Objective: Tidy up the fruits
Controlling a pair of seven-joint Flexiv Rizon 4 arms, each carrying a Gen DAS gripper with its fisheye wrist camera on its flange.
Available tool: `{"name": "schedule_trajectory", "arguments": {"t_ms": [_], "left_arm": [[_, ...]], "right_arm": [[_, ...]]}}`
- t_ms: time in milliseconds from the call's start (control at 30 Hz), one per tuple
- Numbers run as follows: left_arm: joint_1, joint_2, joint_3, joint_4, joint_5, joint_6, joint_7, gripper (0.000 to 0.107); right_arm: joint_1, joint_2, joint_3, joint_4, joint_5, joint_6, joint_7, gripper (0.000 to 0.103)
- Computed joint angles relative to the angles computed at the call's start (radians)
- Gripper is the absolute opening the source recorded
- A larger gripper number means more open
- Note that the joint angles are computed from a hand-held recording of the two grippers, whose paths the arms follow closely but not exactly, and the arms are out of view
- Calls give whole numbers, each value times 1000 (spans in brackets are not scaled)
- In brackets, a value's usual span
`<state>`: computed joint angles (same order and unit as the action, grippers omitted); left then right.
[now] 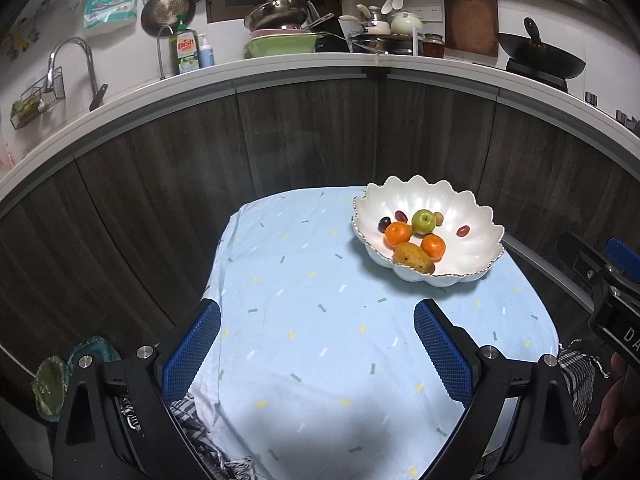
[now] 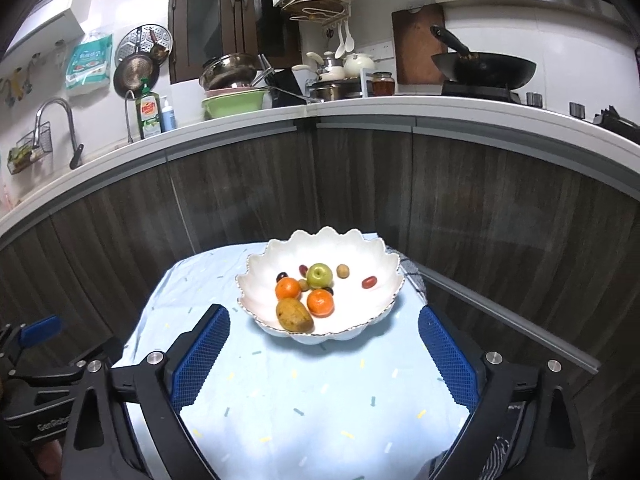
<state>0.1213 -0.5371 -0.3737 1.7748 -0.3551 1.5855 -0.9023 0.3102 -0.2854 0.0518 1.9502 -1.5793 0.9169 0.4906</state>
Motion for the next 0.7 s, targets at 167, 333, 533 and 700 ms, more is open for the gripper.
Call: {"name": "schedule_trajectory", "arguments": {"t_ms": [167,333,533,700], "left_arm": [[-7,2,18,3,1,0,-14,99],[-21,2,39,-1,9,7,-28,99],[-40,-5,65,-13,29,16,-45,99],[-68,-11,102,-32,44,3,-65,99]], "right_arm": [[5,-9,0,-10,25,0,-37,96],[10,-11,-4,-12,29,2,-46,96],[11,-15,-6,-16,35,3,-50,96],[11,-18,-9,-18,39,4,-58,96]]}}
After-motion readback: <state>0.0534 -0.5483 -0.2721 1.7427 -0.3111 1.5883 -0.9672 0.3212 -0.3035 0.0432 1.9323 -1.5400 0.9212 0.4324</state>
